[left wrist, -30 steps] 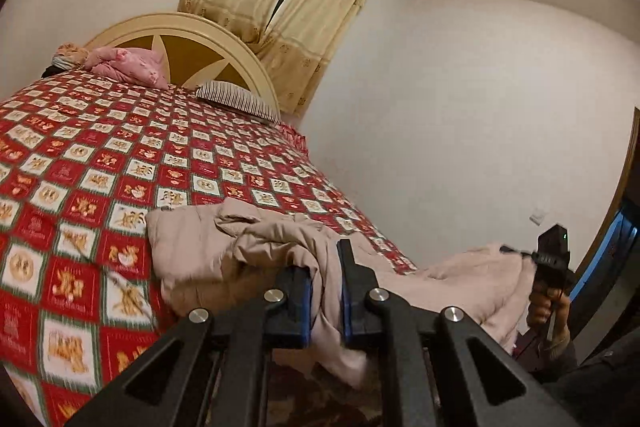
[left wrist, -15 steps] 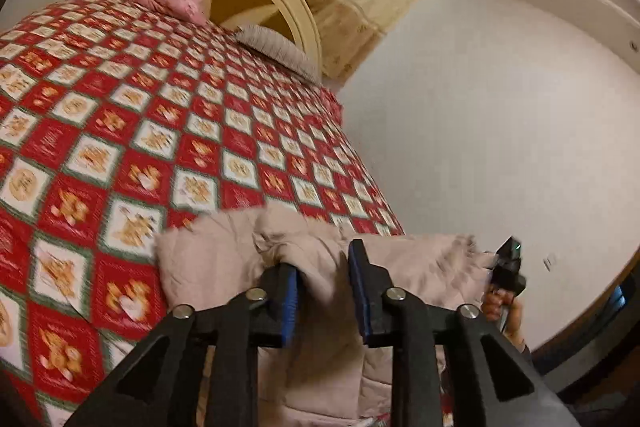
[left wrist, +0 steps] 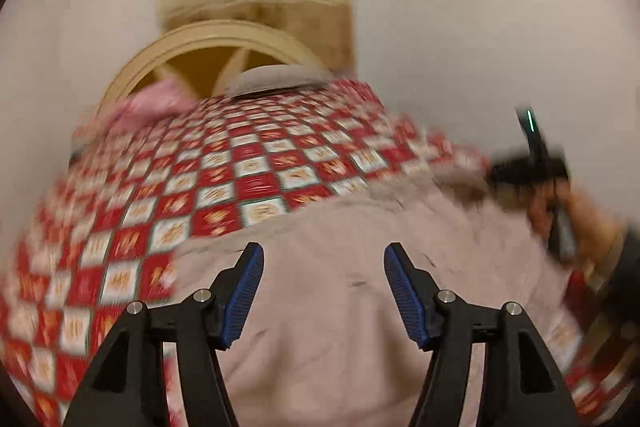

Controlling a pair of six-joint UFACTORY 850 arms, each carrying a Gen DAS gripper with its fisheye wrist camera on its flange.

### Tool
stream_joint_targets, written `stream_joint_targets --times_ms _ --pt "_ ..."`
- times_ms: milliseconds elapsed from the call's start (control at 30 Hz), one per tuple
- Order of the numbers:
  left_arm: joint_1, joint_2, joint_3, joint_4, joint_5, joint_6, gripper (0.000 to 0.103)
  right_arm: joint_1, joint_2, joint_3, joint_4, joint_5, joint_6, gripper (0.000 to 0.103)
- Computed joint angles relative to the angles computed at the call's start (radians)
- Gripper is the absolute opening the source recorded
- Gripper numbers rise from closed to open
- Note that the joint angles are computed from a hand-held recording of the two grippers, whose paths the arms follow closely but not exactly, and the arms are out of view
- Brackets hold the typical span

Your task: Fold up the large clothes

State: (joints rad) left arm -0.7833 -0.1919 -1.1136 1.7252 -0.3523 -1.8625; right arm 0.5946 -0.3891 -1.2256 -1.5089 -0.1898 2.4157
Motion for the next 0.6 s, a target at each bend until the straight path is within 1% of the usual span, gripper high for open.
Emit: stream_joint_targets --times_ms 33,100,133,167,200,233,267,300,333,367,400,433,467,500,533,567,600 --pt "-0.009 -0.053 -0.047 -0.065 -0.01 0.1 0.064 0.005 -0.006 -0.005 0.01 -0.017 -0.017 0.012" --pt "-0.014 -0.157 -0.141 -0.206 -0.072 0.264 0.064 0.012 -0.016 -0.014 0.025 -0.049 -0.043 0.013" --pt "-0.009 -0.198 -0.178 -0.259 -0.098 0.313 0.064 0.015 -0.013 -0.009 0.005 -0.059 -0.02 0.016" --pt "-0.002 -0.231 -0.209 -0.302 -0.112 0.345 0.064 0.022 -0.005 0.001 -0.023 -0.075 0.011 0.024" --pt "0.012 -0.262 -0.236 -0.36 -0.118 0.375 0.064 0.033 -0.002 0.001 -0.035 -0.099 0.025 0.029" --pt "0.028 -0.291 -0.264 -0.442 -0.11 0.418 0.064 0.051 0.009 0.01 -0.085 -0.136 0.068 0.044" --pt "0.043 -0.304 -0.274 -0.501 -0.091 0.442 0.064 0.068 0.018 0.016 -0.125 -0.168 0.097 0.066" --pt "0.052 -0.307 -0.27 -0.52 -0.076 0.426 0.064 0.092 0.03 0.022 -0.154 -0.213 0.111 0.08" --pt "0.056 -0.308 -0.263 -0.501 -0.074 0.39 0.064 0.11 0.031 0.02 -0.177 -0.25 0.122 0.099" --pt "0.055 -0.306 -0.254 -0.48 -0.082 0.362 0.066 0.144 0.03 0.009 -0.223 -0.31 0.118 0.1" --pt "0.056 -0.316 -0.261 -0.475 -0.085 0.353 0.067 0.161 0.014 -0.017 -0.226 -0.328 0.072 0.099" --pt "0.052 -0.317 -0.258 -0.466 -0.095 0.339 0.068 0.177 -0.009 -0.053 -0.209 -0.321 -0.017 0.097" --pt "0.052 -0.326 -0.265 -0.46 -0.104 0.334 0.07 0.186 -0.033 -0.089 -0.183 -0.298 -0.098 0.091" --pt "0.05 -0.329 -0.267 -0.46 -0.115 0.331 0.071 0.191 -0.066 -0.132 -0.157 -0.252 -0.182 0.087" --pt "0.051 -0.331 -0.267 -0.461 -0.117 0.324 0.072 0.193 -0.098 -0.17 -0.114 -0.211 -0.259 0.077" --pt "0.055 -0.333 -0.265 -0.457 -0.112 0.31 0.073 0.196 -0.126 -0.202 -0.041 -0.196 -0.344 0.071" --pt "0.058 -0.342 -0.274 -0.461 -0.107 0.31 0.074 0.198 -0.158 -0.236 0.04 -0.192 -0.428 0.07"
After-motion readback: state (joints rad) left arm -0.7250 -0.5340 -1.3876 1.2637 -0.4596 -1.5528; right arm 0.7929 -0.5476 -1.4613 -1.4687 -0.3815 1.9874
